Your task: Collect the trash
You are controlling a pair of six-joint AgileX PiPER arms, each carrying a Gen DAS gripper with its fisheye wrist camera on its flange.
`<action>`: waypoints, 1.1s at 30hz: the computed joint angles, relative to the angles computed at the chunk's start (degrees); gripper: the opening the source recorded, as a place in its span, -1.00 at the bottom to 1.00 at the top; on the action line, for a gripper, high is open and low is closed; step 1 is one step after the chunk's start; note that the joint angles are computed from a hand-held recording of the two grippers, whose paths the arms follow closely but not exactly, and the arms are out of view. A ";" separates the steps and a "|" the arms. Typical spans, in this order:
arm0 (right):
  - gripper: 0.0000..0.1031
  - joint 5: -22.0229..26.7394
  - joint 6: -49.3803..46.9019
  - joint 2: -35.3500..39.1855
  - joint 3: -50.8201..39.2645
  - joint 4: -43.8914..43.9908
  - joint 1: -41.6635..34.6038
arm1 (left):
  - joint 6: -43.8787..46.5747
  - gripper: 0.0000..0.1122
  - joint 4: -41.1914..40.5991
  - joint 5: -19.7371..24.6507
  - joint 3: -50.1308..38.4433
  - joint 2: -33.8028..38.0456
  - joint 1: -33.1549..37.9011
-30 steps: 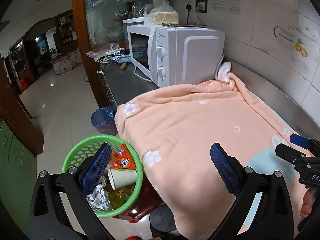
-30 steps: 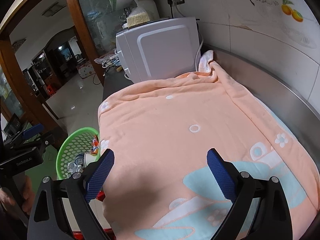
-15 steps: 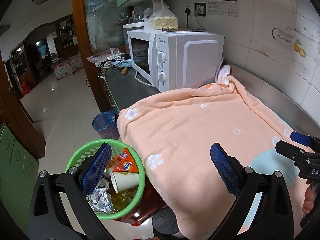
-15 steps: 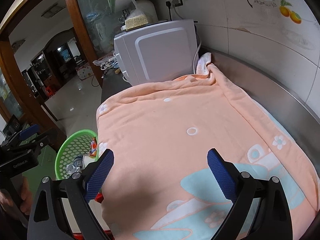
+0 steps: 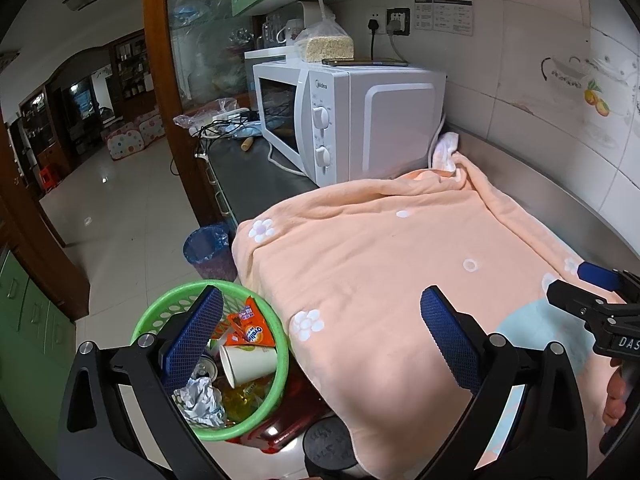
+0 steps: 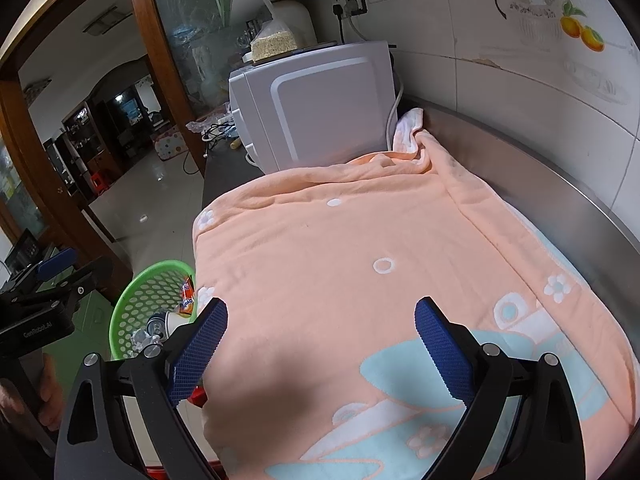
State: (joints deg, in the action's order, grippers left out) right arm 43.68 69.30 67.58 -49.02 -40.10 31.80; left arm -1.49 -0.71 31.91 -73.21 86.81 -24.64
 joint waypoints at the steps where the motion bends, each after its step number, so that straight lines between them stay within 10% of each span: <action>1: 0.78 -0.10 -0.22 0.02 -0.08 0.12 -0.15 | 0.05 0.74 -0.07 -0.02 -0.01 0.00 0.03; 33: 0.78 -0.32 -0.65 0.25 -0.17 0.23 -0.45 | -0.09 0.74 -0.02 0.16 -0.14 -0.07 -0.08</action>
